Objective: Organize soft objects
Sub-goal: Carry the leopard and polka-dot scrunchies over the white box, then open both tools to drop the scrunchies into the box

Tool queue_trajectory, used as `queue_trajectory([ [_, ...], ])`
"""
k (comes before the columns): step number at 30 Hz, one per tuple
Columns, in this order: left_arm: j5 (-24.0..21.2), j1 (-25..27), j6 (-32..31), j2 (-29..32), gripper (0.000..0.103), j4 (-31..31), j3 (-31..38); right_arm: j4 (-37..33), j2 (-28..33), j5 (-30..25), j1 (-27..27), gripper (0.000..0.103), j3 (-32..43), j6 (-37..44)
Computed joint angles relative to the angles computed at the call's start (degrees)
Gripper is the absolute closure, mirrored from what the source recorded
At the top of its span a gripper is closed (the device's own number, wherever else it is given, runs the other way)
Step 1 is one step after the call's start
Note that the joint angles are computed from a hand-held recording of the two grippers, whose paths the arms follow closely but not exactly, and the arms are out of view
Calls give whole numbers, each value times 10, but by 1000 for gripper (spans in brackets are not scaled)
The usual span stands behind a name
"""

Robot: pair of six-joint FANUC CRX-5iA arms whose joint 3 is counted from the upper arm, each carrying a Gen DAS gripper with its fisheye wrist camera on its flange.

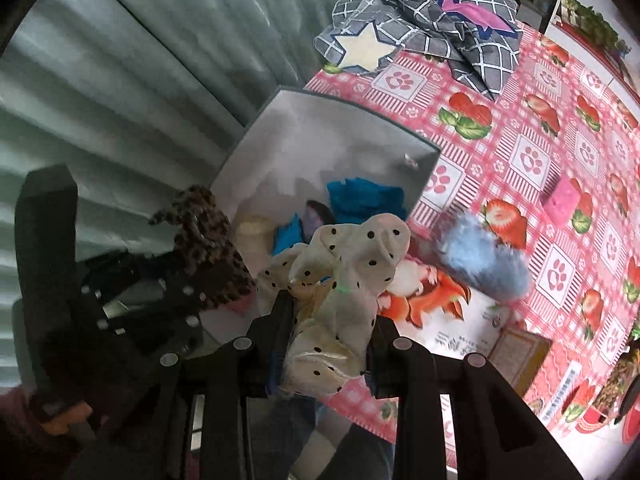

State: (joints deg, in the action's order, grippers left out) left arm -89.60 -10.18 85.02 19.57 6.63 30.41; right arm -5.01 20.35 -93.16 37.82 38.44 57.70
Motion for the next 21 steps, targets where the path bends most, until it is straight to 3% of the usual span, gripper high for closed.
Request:
queue_trajectory([
  [21, -8, -4, 13, 43, 66, -2, 45, -26, 72, -12, -27, 70, 82, 1],
])
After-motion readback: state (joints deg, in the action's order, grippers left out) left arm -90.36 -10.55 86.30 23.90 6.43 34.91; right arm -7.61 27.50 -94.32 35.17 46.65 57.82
